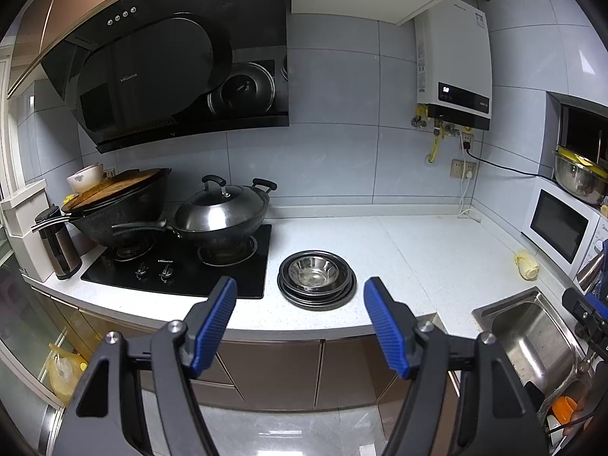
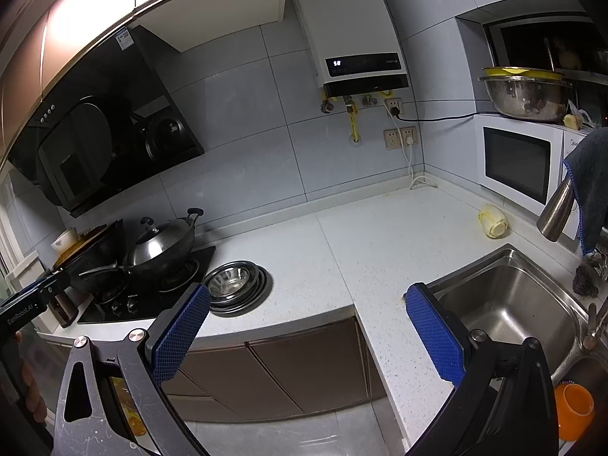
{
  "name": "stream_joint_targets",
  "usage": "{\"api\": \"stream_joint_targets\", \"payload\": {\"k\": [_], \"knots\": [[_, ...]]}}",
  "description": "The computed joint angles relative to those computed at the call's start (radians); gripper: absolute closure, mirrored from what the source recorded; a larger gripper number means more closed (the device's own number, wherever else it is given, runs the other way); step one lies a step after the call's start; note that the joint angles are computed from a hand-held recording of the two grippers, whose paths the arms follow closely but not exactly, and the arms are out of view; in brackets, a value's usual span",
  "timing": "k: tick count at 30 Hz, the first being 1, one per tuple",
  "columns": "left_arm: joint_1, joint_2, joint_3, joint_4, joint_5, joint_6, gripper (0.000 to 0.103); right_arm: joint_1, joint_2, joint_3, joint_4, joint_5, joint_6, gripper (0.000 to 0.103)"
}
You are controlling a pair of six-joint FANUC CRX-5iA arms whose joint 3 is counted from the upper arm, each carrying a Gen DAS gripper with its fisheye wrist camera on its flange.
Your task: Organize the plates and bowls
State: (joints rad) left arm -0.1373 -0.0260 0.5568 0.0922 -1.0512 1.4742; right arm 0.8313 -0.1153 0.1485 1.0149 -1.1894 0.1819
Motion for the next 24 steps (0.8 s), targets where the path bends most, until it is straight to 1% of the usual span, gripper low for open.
{"api": "stream_joint_targets", "payload": {"k": [7, 10, 12, 18, 21, 24], "knots": [[0.001, 0.001, 0.001, 0.004, -0.003, -0.002, 0.035, 0.000, -0.001, -0.002, -0.001, 0.002, -0.002, 0.001], [0.013, 0.002, -0.009, 0.031, -0.001, -0.018, 0.035, -0.001, 0.000, -0.001, -0.004, 0.002, 0.001, 0.001], [0.017, -0.002, -0.020, 0.041, 0.010, -0.029, 0.035, -0.002, 0.002, 0.000, -0.007, 0.002, 0.001, 0.001], [0.008, -0.008, -0.029, 0.015, 0.025, -0.039, 0.035, -0.009, 0.003, 0.000, -0.016, 0.007, 0.002, 0.001], [0.009, -0.026, -0.060, 0.019, 0.066, -0.053, 0.035, -0.011, 0.002, -0.003, -0.014, 0.008, -0.002, 0.001], [0.009, -0.028, -0.063, 0.022, 0.072, -0.061, 0.035, -0.014, 0.002, -0.003, -0.016, 0.010, -0.003, 0.001]]}}
